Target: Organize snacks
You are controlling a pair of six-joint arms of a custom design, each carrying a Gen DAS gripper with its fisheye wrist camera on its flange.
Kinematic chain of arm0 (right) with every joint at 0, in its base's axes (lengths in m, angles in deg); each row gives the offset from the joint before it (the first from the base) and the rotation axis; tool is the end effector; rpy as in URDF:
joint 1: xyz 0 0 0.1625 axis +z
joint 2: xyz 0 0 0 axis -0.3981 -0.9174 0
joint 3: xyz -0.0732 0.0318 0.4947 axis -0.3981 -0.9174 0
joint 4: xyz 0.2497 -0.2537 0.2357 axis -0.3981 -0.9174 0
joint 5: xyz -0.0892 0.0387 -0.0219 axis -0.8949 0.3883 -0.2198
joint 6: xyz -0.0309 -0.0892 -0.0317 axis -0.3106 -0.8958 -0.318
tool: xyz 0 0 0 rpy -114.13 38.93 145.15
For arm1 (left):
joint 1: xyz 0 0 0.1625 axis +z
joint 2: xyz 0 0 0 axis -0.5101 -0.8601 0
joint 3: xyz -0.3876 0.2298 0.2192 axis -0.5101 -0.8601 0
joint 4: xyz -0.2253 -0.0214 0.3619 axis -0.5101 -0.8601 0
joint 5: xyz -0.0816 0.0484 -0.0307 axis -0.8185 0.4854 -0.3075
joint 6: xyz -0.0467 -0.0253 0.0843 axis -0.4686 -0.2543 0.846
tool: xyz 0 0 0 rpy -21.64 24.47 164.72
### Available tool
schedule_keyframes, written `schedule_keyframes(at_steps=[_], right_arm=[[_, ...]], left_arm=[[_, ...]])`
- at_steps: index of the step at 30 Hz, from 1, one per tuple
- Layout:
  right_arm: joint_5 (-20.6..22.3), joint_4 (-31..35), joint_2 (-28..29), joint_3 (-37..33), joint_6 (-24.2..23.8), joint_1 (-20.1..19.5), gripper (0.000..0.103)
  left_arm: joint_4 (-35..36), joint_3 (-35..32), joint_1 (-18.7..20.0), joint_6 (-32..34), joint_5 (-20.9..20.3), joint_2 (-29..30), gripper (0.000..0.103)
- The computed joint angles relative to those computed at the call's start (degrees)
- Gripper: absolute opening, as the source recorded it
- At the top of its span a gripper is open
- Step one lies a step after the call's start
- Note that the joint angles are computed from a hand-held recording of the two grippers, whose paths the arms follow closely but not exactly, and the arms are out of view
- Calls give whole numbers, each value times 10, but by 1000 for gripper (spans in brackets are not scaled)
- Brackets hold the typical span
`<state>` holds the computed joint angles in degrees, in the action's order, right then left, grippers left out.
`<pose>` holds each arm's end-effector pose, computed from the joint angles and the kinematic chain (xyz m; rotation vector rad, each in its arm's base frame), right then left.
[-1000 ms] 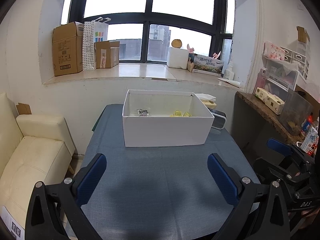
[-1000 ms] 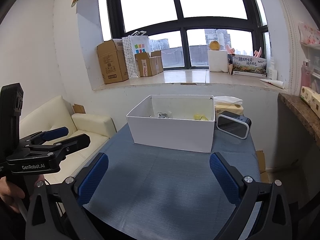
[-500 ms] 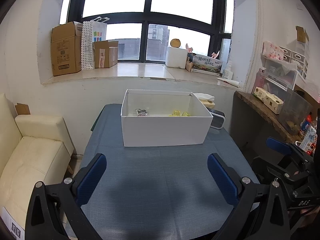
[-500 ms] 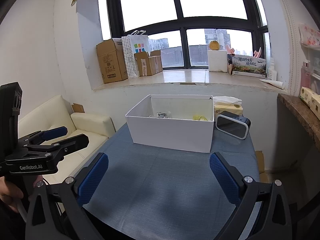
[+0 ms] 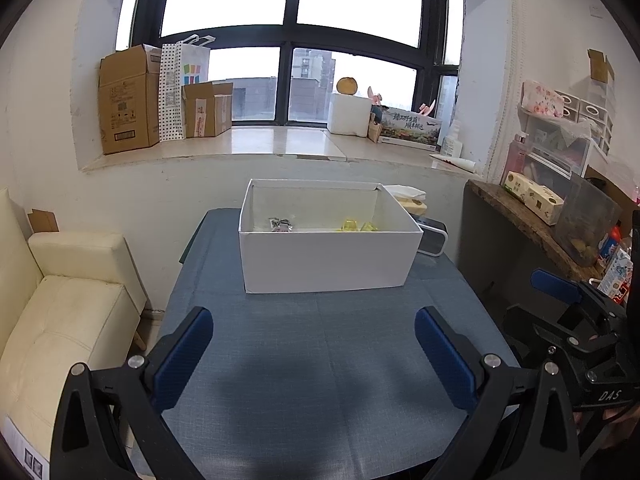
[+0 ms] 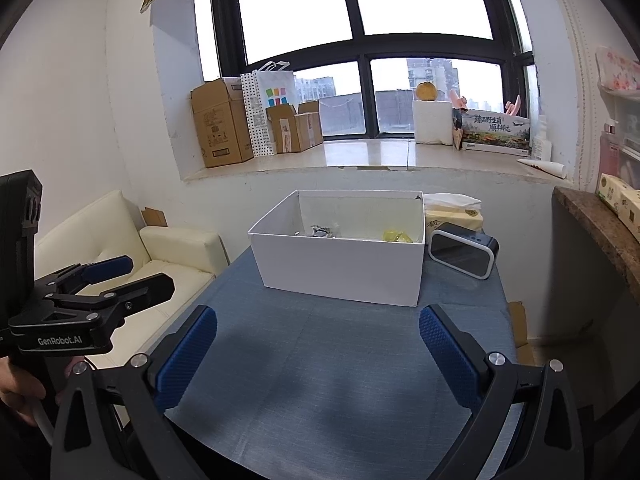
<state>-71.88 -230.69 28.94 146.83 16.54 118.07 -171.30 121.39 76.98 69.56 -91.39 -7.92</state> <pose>0.1953 -0.7833 0.3393 1.1357 -2.4570 0.9724 -0.3807 -0.7183 0.1572 0.2782 2.1584 -1.2220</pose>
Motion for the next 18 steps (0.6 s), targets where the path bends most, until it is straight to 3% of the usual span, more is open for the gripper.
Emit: schedule_keyframes(at_steps=[18], right_arm=[[-7,2,1,-4,4,-1,103]], left_arm=[[0,12,-2,-1,-4,-5,103]])
